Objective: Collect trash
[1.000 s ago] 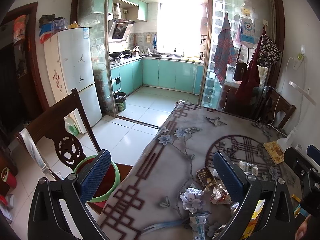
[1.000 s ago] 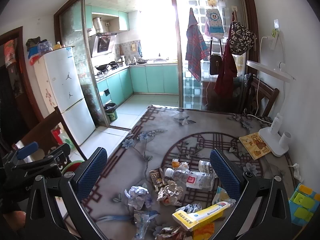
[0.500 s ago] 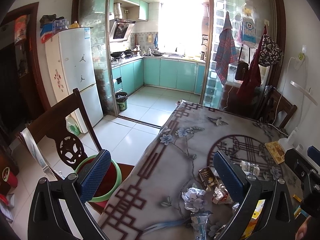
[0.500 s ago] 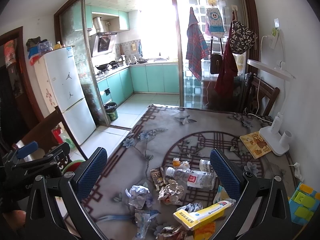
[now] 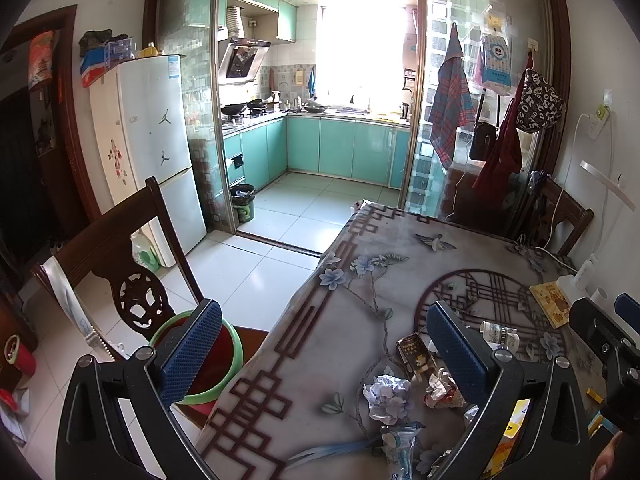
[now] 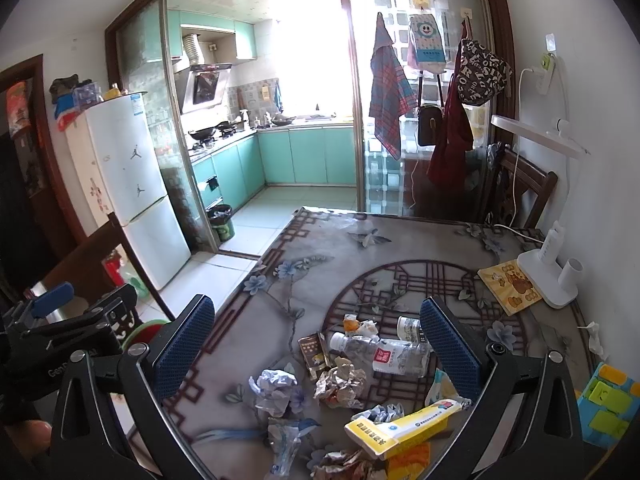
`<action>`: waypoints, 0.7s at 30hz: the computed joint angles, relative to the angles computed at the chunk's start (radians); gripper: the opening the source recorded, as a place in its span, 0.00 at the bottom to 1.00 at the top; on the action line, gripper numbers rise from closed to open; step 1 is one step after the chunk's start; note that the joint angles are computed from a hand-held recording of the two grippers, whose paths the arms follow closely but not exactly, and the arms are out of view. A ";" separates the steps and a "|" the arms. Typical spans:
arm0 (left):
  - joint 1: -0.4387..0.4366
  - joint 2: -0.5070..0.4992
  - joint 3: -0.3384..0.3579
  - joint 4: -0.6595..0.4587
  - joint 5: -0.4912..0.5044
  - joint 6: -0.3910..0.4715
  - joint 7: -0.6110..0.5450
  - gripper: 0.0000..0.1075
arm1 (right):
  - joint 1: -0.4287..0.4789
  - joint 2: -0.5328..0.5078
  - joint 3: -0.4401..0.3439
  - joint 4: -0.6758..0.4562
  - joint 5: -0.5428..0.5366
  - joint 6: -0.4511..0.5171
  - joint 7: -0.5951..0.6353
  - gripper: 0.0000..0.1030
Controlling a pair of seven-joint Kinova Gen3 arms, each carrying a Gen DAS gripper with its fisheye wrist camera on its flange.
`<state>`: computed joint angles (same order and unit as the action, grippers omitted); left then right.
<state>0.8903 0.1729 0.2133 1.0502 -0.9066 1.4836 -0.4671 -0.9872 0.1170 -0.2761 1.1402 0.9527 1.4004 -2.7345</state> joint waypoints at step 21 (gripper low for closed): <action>-0.442 0.123 0.341 0.238 0.549 -0.286 -0.212 0.94 | 0.197 -0.087 -0.016 0.188 -0.239 0.020 0.015 1.00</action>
<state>0.4487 0.2958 0.5541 1.2880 -0.3577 1.1972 -0.6795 -0.7903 0.0300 -0.2922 1.3277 0.7142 1.4205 -2.7200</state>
